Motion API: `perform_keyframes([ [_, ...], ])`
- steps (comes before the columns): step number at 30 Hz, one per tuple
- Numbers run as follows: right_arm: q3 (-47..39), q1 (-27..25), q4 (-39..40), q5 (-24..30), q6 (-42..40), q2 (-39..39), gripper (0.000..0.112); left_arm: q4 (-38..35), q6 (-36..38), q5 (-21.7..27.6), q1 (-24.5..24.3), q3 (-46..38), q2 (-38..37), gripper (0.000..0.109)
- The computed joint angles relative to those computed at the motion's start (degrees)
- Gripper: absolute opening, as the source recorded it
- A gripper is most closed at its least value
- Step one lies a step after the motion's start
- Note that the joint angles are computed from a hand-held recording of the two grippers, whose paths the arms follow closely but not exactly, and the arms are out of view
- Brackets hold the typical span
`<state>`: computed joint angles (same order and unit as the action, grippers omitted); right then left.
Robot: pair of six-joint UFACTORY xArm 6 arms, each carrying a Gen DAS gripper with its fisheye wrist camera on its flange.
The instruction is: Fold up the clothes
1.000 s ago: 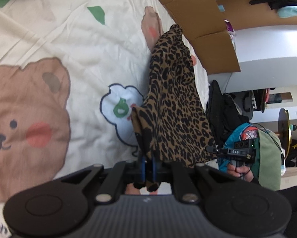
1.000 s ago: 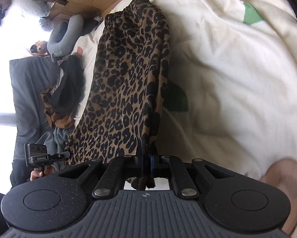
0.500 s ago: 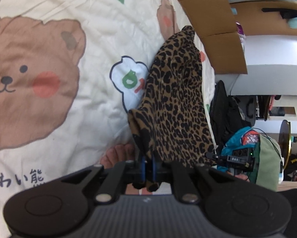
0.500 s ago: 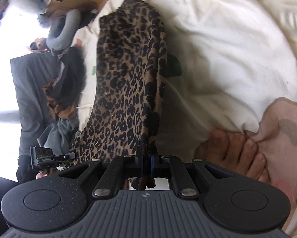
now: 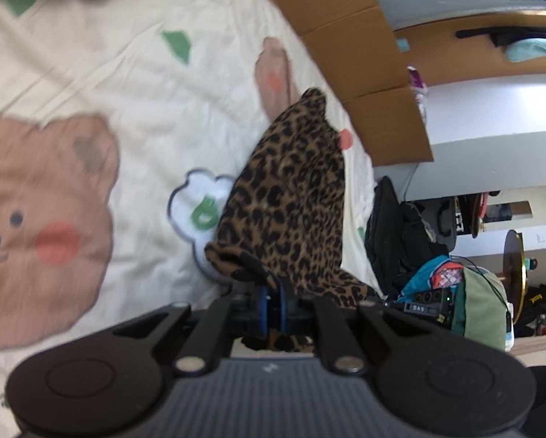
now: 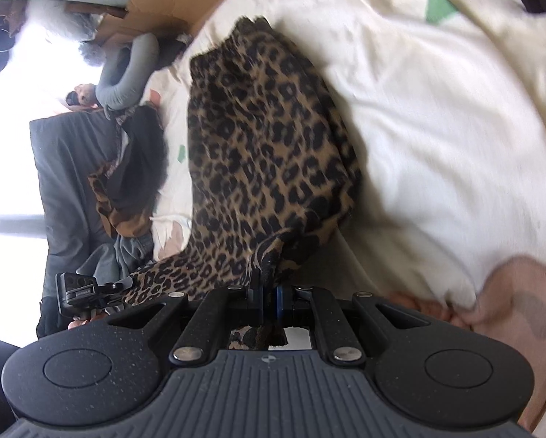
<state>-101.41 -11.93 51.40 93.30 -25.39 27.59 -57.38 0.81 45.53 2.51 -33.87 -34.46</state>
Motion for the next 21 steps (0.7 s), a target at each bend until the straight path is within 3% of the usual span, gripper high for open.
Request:
perform_keyframes([
  [10, -5.22, 0.92, 5.2, -3.9, 1.76, 3.13, 0.004, -0.53, 3.55, -5.72, 0.0, -7.84, 7.17, 0.006],
  [21, -9.59, 3.61, 4.39, -10.03, 2.56, 6.73, 0.004, -1.92, 6.89, -12.96, -1.26, -12.6, 15.63, 0.006],
])
